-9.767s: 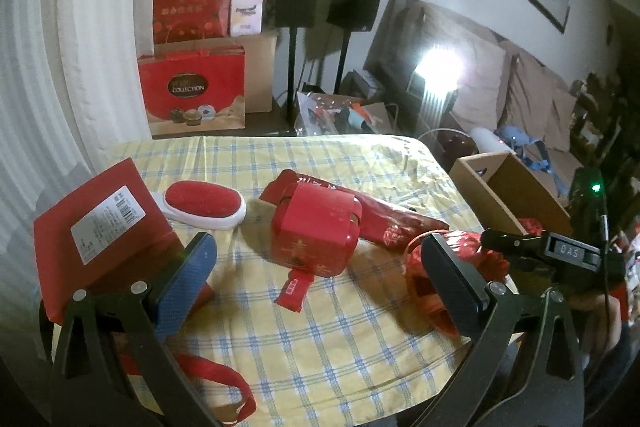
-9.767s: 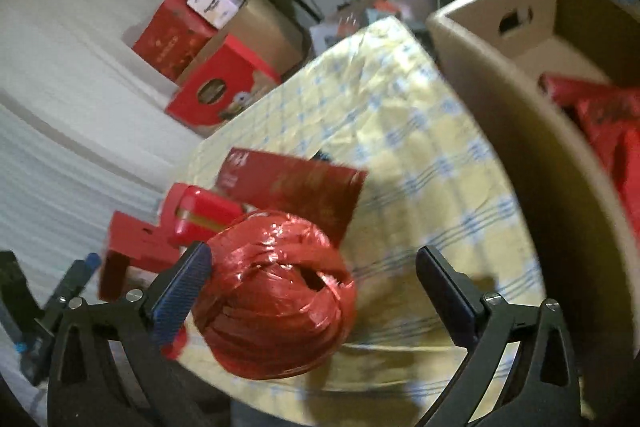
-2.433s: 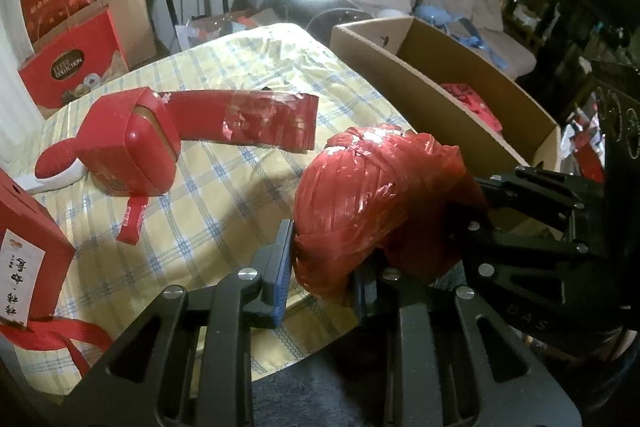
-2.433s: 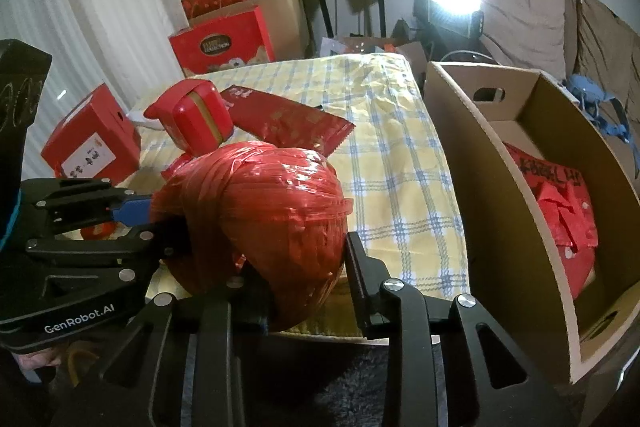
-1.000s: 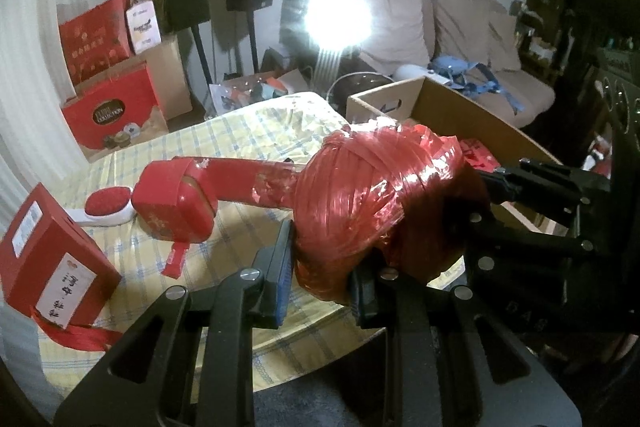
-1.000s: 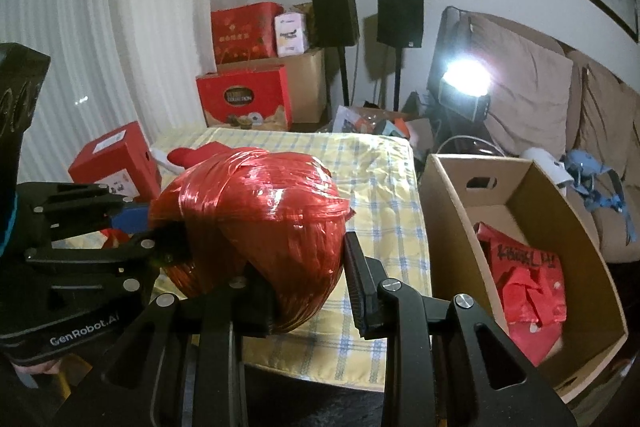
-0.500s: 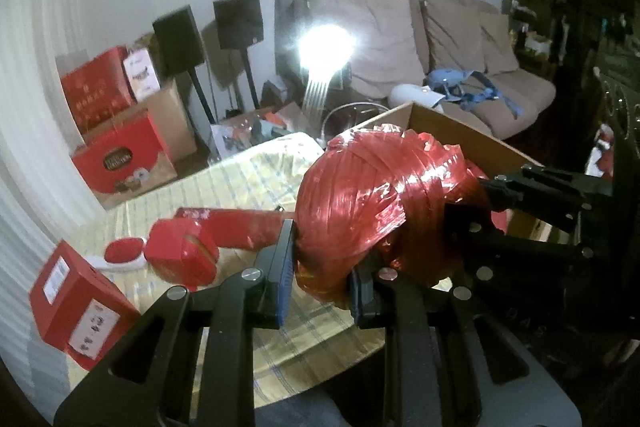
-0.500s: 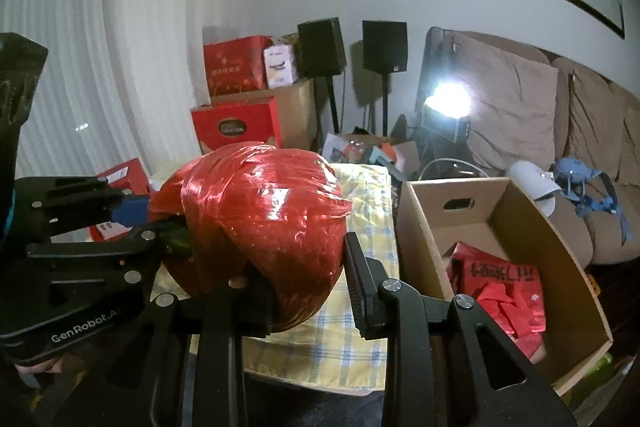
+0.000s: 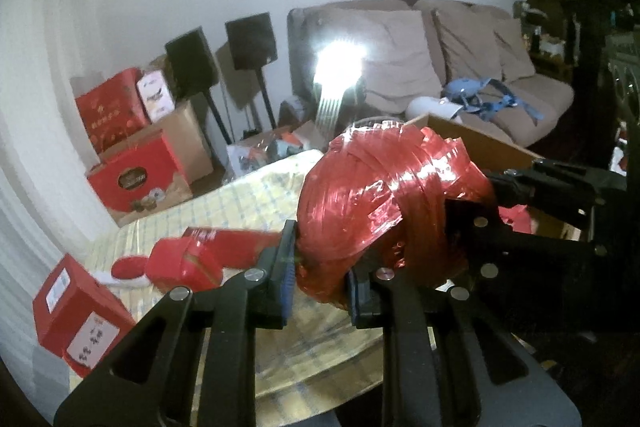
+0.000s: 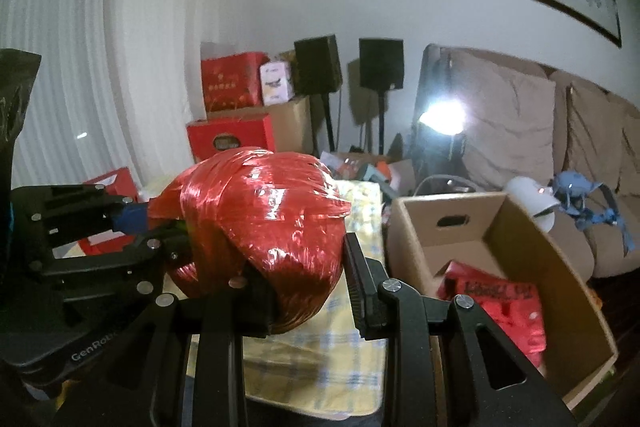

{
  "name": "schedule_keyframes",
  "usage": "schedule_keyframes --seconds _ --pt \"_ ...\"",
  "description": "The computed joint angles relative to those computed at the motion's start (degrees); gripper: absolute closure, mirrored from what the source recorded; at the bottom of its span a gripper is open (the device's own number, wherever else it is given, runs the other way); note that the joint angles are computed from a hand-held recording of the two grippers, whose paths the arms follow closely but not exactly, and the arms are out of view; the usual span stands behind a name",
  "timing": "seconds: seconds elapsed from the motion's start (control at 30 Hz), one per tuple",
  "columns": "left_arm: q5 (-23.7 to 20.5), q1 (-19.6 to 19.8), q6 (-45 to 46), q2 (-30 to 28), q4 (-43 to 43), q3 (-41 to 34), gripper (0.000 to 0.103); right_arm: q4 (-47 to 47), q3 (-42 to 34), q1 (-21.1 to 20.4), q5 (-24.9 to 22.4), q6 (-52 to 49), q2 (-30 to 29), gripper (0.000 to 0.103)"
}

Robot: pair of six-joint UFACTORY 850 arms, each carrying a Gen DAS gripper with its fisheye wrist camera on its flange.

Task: Organize objects
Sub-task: 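Lift the red ribbon ball with both tools toward the cardboard box, then carry the red ribbon ball with both tools over the cardboard box rim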

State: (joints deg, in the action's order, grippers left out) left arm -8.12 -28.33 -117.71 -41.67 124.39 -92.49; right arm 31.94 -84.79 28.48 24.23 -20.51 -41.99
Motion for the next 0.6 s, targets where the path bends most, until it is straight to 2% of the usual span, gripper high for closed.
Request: schedule_keyframes --seconds 0.13,0.27,0.5,0.6 --pt "0.25 -1.02 -2.21 -0.90 3.86 -2.39 0.084 2.13 2.65 -0.34 4.98 -4.45 1.64 0.074" --pt "0.34 -2.01 -3.72 -2.06 5.48 -4.47 0.084 -1.39 4.52 -1.97 5.59 0.49 2.95 0.075" --pt "1.69 -2.45 7.37 -3.30 -6.17 -6.95 0.084 0.24 4.81 -2.44 5.44 -1.29 3.39 0.075" --pt "1.42 -2.47 7.18 -3.11 -5.72 -6.75 0.084 -1.28 5.38 -2.58 5.42 0.34 3.90 0.074"
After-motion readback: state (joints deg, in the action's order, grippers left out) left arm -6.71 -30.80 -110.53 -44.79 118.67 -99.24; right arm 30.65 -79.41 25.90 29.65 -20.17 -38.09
